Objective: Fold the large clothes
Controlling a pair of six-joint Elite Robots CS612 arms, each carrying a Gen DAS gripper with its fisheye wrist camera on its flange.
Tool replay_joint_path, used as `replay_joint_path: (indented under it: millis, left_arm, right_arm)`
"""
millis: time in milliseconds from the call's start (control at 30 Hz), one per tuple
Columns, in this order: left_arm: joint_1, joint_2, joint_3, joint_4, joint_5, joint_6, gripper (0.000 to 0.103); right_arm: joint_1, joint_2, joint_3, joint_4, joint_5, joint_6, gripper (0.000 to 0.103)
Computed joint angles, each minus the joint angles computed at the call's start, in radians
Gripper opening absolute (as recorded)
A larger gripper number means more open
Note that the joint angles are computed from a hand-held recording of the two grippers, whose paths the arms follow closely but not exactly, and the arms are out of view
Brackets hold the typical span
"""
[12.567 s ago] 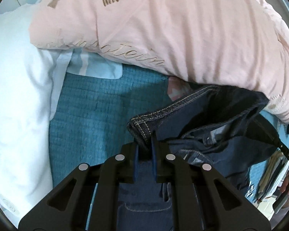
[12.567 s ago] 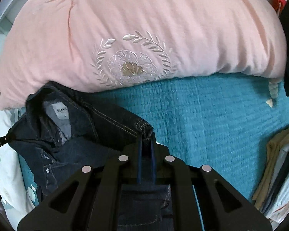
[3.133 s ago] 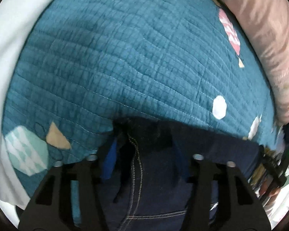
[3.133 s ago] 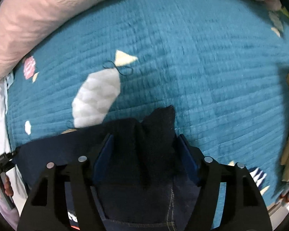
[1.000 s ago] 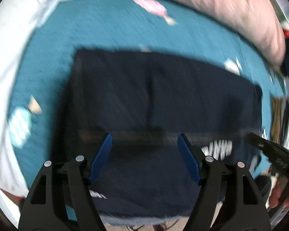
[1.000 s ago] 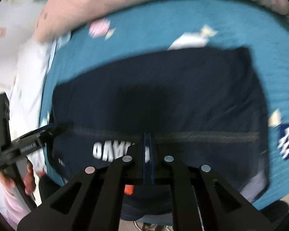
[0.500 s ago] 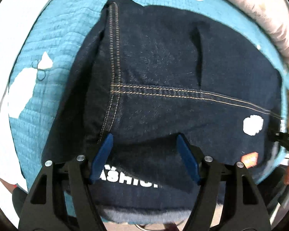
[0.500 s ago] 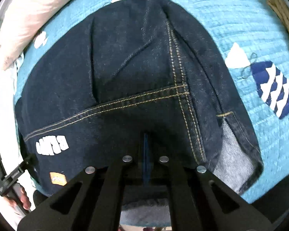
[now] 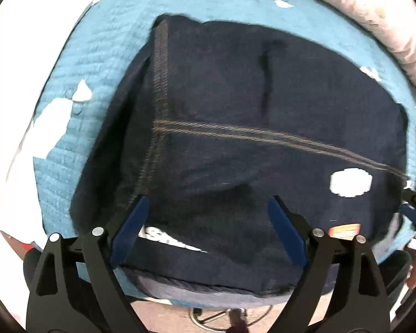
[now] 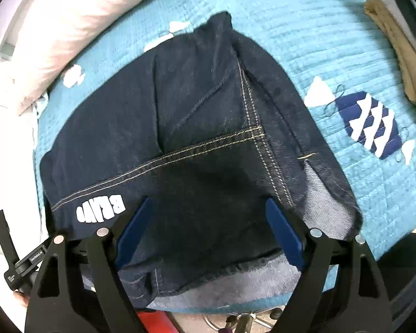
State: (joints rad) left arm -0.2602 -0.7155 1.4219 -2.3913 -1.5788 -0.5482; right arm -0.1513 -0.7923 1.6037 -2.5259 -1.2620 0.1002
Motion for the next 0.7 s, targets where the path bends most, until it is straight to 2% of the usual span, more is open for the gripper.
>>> replay_joint_path:
  millis: [100, 267, 333, 400, 433, 533, 567, 600, 633, 667, 700]
  left_arm:
    - [-0.001, 0.008, -0.038, -0.016, -0.040, 0.004, 0.088]
    - [-0.012, 0.080, -0.214, 0.017, -0.088, 0.033, 0.089]
    - [-0.016, 0.111, -0.281, 0.037, -0.100, 0.048, 0.089]
    - [-0.020, 0.161, -0.381, 0.085, -0.101, 0.066, 0.089]
    - [-0.020, 0.167, -0.395, 0.101, -0.113, 0.072, 0.089]
    - [-0.012, 0.243, -0.509, 0.190, -0.197, 0.073, 0.088]
    - [-0.008, 0.274, -0.552, 0.232, -0.236, 0.073, 0.084]
    - [-0.007, 0.300, -0.588, 0.285, -0.236, 0.068, 0.073]
    - [-0.014, 0.319, -0.614, 0.328, -0.193, 0.062, 0.053]
    - [-0.020, 0.338, -0.637, 0.360, -0.147, 0.075, 0.052]
    - [-0.022, 0.342, -0.638, 0.351, -0.137, 0.089, 0.052]
  right_arm:
    - [0.004, -0.025, 0.016, -0.022, -0.056, -0.026, 0.081]
    - [0.003, -0.041, 0.037, -0.088, -0.114, -0.025, 0.088]
    - [-0.003, -0.030, 0.021, -0.061, -0.149, -0.025, 0.093]
    - [-0.011, -0.014, 0.005, -0.040, -0.165, -0.005, 0.094]
    - [-0.018, -0.008, -0.001, -0.027, -0.165, 0.005, 0.094]
    - [-0.037, 0.020, -0.036, 0.067, -0.135, 0.002, 0.094]
    - [-0.043, 0.029, -0.043, 0.096, -0.109, -0.017, 0.094]
    - [-0.046, 0.035, -0.047, 0.112, -0.092, -0.026, 0.094]
    - [-0.048, 0.039, -0.047, 0.125, -0.074, -0.035, 0.094]
    - [-0.050, 0.043, -0.042, 0.119, -0.055, -0.043, 0.092]
    - [-0.050, 0.046, -0.036, 0.103, -0.048, -0.042, 0.079]
